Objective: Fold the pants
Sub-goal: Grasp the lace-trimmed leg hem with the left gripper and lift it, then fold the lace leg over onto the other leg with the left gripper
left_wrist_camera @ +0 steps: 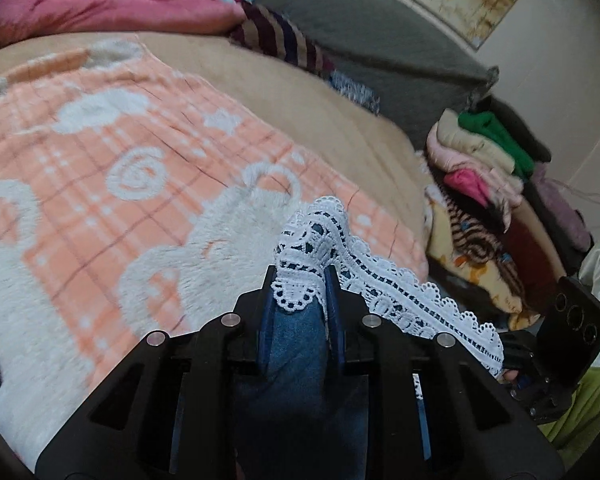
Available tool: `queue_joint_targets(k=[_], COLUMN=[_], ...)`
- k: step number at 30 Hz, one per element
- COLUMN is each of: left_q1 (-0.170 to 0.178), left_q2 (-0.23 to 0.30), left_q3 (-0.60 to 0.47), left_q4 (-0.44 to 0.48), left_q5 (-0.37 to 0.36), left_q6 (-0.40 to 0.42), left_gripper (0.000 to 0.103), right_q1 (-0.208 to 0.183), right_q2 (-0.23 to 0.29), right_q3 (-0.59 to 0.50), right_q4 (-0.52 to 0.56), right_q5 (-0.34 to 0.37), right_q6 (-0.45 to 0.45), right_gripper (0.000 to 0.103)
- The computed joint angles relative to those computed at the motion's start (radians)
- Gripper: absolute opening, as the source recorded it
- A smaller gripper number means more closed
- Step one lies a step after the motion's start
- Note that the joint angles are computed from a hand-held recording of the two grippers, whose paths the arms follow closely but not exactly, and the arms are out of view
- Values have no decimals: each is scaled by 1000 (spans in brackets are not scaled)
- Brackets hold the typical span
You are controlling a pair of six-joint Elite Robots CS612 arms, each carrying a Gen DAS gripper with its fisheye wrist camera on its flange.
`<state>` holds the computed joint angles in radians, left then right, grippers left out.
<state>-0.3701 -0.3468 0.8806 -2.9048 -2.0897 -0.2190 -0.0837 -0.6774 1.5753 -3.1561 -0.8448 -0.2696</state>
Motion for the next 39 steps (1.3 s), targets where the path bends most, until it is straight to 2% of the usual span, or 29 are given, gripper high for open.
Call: queue_joint_targets(k=[6,9,11,14,21,23,24,25,29,33,35,37,39], left_q1=[29,44,50,54,69,79,81,82,78,64,59,53,43], left_q2=[-84,-108,-117,-131,-168,-182,-188,-201,-227,-248,-255,-257,-261], left_q3=[185,258,299,339,414,446,460,482,532,555,560,561,561], left_q4=[-171,-231,-271,-287,-360,-405,-417,-413,-378,-287,-252,-241,-238], left_q5=[14,36,65,108,169,166,173,186,212,284,314,332,372], left_q6=[-55,-116,-185,-234,-369,-413,-427,-434,-424,-384,-372,-362,-339], left_gripper=[15,16,17,17,16,22,32,40,46,53,53,53,53], right_q1=[46,80,106,137,181,194,197,199,199,165,144,131,126], right_q2=[-24,-24,-25,-24,-28,-30,-32,-31,-36,-53,-56,-55,-52], right_q3=[13,4,1,-1,6,17,24,25,39,51,59,62,67], right_q4=[3,62,115,151,219,229,236,255,302,343,307,272,236], right_q5=[33,24,5,-37,-68,-81,-88,-87,-59,30,52,46,5], right_q6=[-142,-230,-292,-359,-497,-554,-577,-597,-651,-655,-619,-597,-592], right_gripper=[23,23,23,23,21,21,21,21,25,42,45,45,45])
